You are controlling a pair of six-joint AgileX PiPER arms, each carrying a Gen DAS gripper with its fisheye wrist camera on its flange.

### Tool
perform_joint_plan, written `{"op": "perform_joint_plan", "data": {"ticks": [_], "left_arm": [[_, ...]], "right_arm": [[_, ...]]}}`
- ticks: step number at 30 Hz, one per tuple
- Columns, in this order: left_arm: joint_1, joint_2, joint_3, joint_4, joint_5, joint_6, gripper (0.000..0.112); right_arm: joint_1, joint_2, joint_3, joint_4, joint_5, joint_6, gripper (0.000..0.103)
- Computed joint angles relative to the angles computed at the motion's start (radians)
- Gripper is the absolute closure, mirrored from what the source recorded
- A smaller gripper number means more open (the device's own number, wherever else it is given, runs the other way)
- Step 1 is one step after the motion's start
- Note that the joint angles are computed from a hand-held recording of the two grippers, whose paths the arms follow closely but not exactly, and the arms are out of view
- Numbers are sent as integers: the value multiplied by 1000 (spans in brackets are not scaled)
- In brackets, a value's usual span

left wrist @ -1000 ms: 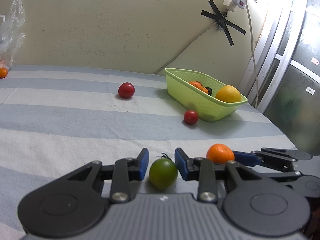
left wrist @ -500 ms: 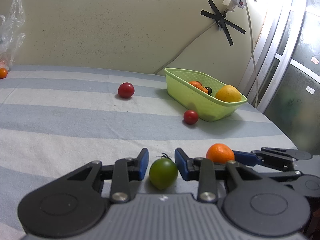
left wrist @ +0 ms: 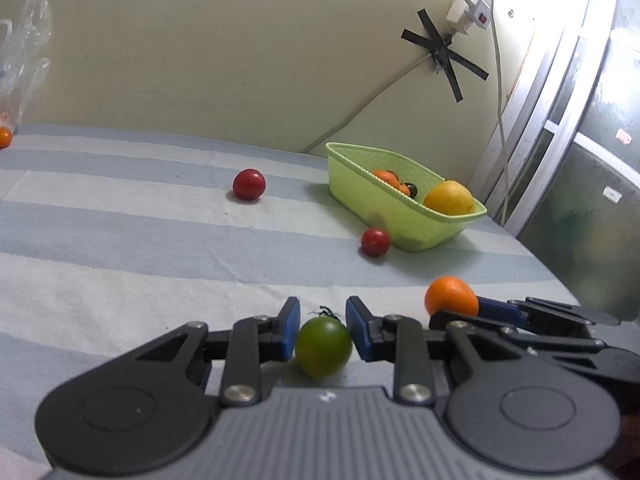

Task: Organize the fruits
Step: 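Carry both fruits into the green basin and open both grippers, then grasp a red tomato with the left gripper while the right grasps another red tomato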

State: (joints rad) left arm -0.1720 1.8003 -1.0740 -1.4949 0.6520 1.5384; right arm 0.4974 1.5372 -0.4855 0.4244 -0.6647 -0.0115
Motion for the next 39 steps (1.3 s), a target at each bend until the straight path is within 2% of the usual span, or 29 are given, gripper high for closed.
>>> {"op": "perform_joint_plan", "data": {"ticks": [1, 4, 7, 9, 11, 13, 16, 19, 21, 23, 27, 30, 33, 35, 37, 39], "left_arm": [[2, 4, -8, 14, 7, -23, 86], [24, 46, -94, 100, 94, -180, 86], [12, 76, -209, 140, 122, -288, 86], [-7, 121, -336, 177, 159, -391, 86], [-45, 166, -455, 217, 158, -471, 86], [-97, 225, -587, 289, 139, -567, 86], [-166, 361, -842, 439, 177, -789, 86], [-220, 468, -1029, 567, 195, -955, 86], [-236, 518, -1110, 607, 215, -1008, 85], [-240, 539, -1136, 605, 219, -1013, 82], [-219, 516, -1106, 563, 202, -962, 82], [-164, 455, -1020, 505, 155, -876, 82], [-114, 426, -984, 538, 101, -885, 82], [-87, 414, -957, 598, 65, -921, 75], [-70, 402, -919, 626, 40, -919, 69], [-65, 402, -888, 633, 41, -892, 66]], "right_arm": [[-6, -4, 3, -3, -3, 11, 64], [-42, -32, -3, -12, 17, 5, 64], [-77, -61, -33, 52, 26, -109, 64], [-117, -58, -68, 56, 36, -160, 64], [-156, -30, -114, 56, 49, -195, 64], [-198, 14, -165, 37, 67, -195, 64], [-226, 86, -235, 68, 70, -230, 64], [-250, 132, -255, 30, 54, -186, 63], [-260, 150, -248, -1, 38, -154, 60], [-246, 148, -240, 52, 5, -217, 56], [-255, 128, -197, 4, -39, -138, 56], [-243, 109, -142, -40, -131, -88, 56], [-234, 83, -88, -133, -203, -11, 56], [-248, 63, -75, -269, -187, 81, 56], [-256, 53, -87, -418, -134, 175, 56], [-216, 55, -123, -425, -40, 146, 56]]}}
